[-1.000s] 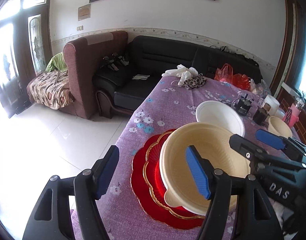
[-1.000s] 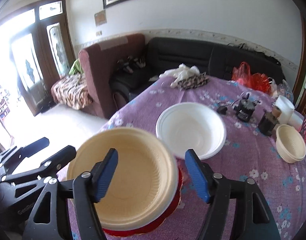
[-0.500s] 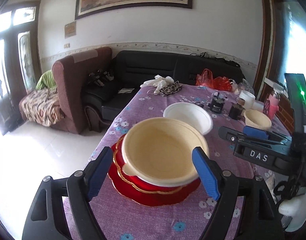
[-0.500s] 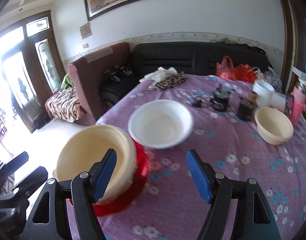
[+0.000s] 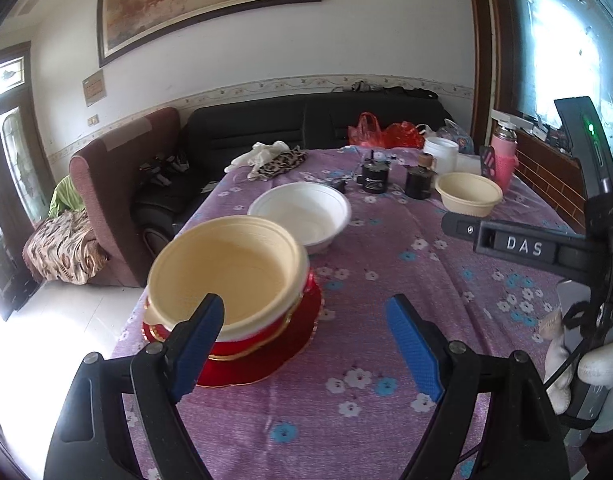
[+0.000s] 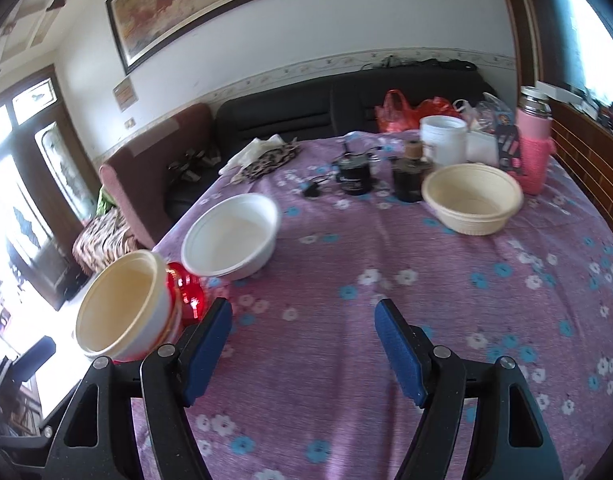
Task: Organize plates and bowls
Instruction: 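Close the right tool on the rim of a white bowl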
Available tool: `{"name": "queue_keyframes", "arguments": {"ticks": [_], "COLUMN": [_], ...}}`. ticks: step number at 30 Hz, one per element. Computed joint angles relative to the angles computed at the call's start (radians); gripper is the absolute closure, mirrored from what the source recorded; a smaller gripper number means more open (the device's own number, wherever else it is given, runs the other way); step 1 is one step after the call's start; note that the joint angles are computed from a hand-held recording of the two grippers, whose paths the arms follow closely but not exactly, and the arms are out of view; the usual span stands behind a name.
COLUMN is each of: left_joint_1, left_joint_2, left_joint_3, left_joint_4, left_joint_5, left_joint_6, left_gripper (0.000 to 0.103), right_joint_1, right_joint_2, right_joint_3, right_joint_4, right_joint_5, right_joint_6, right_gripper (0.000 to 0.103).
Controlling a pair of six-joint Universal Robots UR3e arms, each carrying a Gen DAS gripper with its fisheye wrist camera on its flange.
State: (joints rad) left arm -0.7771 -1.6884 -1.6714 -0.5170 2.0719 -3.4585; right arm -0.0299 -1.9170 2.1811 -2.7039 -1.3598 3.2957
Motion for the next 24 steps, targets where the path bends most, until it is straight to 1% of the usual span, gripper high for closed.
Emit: {"name": "queue_keyframes", "arguments": {"ticks": [5, 8, 10, 14, 17, 20, 22, 24], "left_joint_1": [-0.03, -0.029, -0.02, 0.011, 0.066, 0.12, 0.153, 0.185], "left_joint_2": [-0.058, -0.082, -0.08, -0.053, 0.004, 0.069, 0.103, 0.129], "left_joint_3": [0.059, 0.071, 0.039, -0.037, -0.111, -0.179, -0.215, -0.242], "left_joint_4": [-0.027, -0.021, 0.03, 0.094, 0.124, 0.162, 0.185, 0.2], "left_joint_5": [-0.003, -0.039, -0.08, -0.127, -0.177, -0.213, -0.239, -0.266], "left_joint_6": [-0.007, -0.013, -0.019, -0.049, -0.078, -0.097, -0.104, -0.106], "left_gripper": [0.02, 0.02, 0.02, 0.02, 0.02, 0.02, 0.02, 0.02], "right_joint_1": [-0.144, -0.192, -0.209, -0.19, -0.144, -0.1, -0.074, -0.038], "right_joint_2": [-0.098, -0.113, -0.093, 0.014, 0.142, 0.294, 0.401, 0.528], "right_joint_3": [0.059, 0.078, 0.081, 0.048, -0.026, -0.143, -0.242, -0.38], "right_joint_4": [0.057, 0.07, 0.064, 0.026, -0.005, -0.013, -0.002, 0.027], "right_joint_5": [0.086, 0.116, 0.126, 0.115, 0.092, 0.103, 0.13, 0.153], "right_joint_6": [-0.05, -0.069, -0.078, -0.074, -0.056, -0.025, 0.003, 0.039], "right_gripper": [0.024, 0.024, 0.024, 0.024, 0.023, 0.023, 0.023, 0.023]}}
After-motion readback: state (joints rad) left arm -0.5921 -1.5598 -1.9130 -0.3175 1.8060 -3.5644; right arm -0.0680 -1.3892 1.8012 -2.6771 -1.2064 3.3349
